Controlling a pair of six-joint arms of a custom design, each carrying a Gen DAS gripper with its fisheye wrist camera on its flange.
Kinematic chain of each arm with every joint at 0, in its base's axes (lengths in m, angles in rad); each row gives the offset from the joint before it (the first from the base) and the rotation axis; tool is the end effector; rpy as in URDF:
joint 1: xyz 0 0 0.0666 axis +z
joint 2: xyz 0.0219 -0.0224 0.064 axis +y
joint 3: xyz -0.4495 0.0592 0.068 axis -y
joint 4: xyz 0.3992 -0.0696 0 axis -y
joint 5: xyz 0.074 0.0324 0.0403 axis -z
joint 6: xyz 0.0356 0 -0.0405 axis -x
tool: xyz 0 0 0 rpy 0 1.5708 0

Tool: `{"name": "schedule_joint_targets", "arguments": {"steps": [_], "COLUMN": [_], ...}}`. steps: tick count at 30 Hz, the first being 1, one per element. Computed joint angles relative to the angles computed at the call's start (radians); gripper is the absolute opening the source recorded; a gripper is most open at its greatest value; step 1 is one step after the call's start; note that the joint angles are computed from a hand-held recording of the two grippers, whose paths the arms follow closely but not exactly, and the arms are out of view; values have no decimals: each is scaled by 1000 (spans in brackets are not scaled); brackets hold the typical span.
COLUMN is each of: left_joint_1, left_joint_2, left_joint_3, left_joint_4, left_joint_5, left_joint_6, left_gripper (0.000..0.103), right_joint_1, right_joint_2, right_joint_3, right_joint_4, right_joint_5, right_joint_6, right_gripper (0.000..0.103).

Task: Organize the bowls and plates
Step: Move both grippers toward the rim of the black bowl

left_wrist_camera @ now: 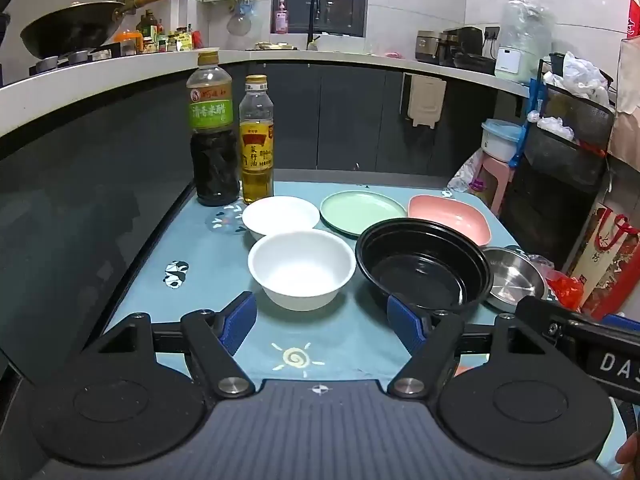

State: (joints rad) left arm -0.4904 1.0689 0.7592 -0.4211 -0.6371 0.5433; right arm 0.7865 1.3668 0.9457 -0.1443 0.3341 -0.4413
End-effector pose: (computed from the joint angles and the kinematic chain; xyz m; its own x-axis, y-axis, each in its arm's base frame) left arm 0.2936 -0.1332 0.3671 -0.4977 -0.2053 -0.8427 -0.3148 0.9481 -0.0451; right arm 0.3282 0.3118 0.3635 -0.5443 0.0258 -0.8385 -0.2662 0.9426 0.2018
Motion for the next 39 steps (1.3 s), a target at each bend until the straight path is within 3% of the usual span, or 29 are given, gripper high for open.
{"name": "schedule_joint_targets", "arguments": {"steps": [5,8,24,29,39], "left_joint_1": [-35,-17,-4,-14,24], "left_joint_2": [-16,-5,11,24,55], "left_joint_3": [-28,12,6,3,18], "left_joint_4": [50,-18,33,41,33], "left_joint_5": [-48,-22,-27,-61,-17], "left_joint_6": [3,15,-25,-19,-4], "left_gripper": [70,70,68,66,66], "right_joint_1": [5,-11,-20,-28,-48], "right_joint_2": [13,10,33,42,69], "right_joint_3": [40,36,56,62,79], "right_joint_4": [-76,-66,-64,-66,-76], "right_joint_5": [-15,-37,-39,-48,-68], "right_joint_6": [-10,-4,3,3,-6], "right_gripper": [59,59,59,59,59]}}
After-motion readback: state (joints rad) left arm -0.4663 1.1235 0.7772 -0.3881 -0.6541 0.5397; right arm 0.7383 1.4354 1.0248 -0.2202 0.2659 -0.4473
